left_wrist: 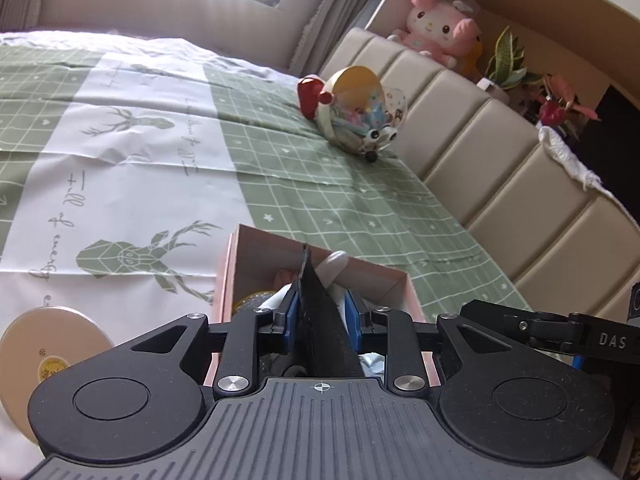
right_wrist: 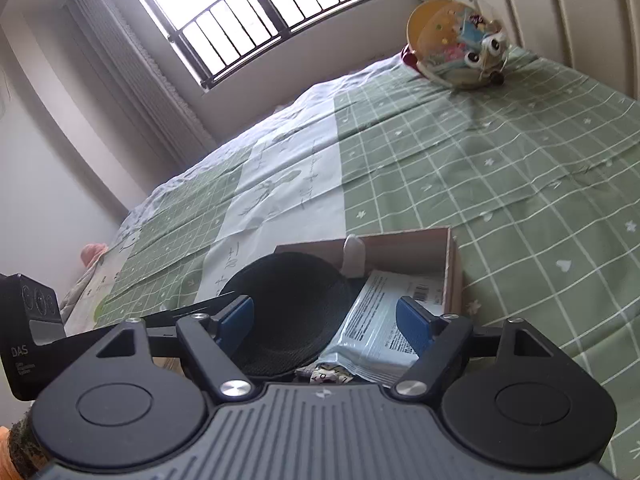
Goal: Organize soft objects
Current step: 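Carry the black pad and wipes packet into the pink box, opening both tools, then reach the left tool to the clear plastic clip and close on it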
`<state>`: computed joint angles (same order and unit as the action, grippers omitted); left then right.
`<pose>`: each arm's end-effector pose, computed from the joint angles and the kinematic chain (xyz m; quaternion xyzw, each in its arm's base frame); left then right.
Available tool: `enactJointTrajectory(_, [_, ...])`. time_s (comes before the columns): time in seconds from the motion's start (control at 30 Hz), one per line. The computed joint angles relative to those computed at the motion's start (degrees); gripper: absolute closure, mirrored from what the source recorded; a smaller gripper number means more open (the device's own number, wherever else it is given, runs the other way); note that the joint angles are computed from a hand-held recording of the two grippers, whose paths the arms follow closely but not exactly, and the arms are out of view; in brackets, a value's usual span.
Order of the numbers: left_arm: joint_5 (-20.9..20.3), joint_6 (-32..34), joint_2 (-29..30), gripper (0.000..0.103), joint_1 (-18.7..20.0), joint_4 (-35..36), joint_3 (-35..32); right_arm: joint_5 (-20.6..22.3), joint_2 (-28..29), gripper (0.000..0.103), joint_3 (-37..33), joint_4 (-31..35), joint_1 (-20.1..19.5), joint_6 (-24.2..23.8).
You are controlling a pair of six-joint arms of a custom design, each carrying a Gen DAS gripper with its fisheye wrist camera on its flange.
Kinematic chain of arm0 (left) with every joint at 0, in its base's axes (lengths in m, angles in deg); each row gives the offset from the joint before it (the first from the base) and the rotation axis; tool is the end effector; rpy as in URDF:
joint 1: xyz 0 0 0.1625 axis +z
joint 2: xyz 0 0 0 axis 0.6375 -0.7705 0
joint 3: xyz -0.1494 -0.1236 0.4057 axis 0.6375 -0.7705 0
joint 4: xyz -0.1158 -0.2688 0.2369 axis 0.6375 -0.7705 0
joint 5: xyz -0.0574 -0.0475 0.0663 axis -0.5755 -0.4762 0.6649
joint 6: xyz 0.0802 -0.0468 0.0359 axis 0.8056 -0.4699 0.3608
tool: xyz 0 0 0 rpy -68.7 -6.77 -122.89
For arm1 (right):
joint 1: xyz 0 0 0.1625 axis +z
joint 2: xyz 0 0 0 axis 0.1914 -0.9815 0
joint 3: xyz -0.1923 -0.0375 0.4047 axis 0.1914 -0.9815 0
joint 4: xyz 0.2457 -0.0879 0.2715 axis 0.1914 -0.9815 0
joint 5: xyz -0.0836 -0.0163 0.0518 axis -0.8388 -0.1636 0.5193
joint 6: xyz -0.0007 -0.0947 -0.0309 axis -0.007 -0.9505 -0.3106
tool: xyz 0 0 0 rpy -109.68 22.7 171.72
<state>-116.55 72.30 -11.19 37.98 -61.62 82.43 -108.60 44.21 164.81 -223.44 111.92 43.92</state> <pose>0.0143 -0.5734 0.3962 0.2669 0.9232 -0.2739 0.0390 0.3908 -0.4753 -0.0122 0.0349 -0.8756 0.4562 0.1551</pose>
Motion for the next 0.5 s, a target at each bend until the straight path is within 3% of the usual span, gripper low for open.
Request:
enactJointTrajectory(0.1, [-0.3,2.6,-0.8,0.076,-0.1,6.6,-3.7,-6.3,1.3,0.024,-2.9,-0.2,2.1,-3.2])
enactJointTrajectory(0.2, [1.5,9.4,-2.5,0.075,0.0,10.4,-7.0,-10.3,3.4,0.024,-7.2,-0.4,3.9,-5.9])
enactJointTrajectory(0.4, [12.3,18.5,-3.1,0.075,2.4,12.7,-18.8,-8.3,7.8,0.024,-16.4,5.2,5.3,-10.6])
enactJointTrajectory(0.5, [18.1,19.9,1.3,0.075,5.0,21.6,-30.0,-6.5,10.7,0.024,-21.9,9.3,5.6,-12.3])
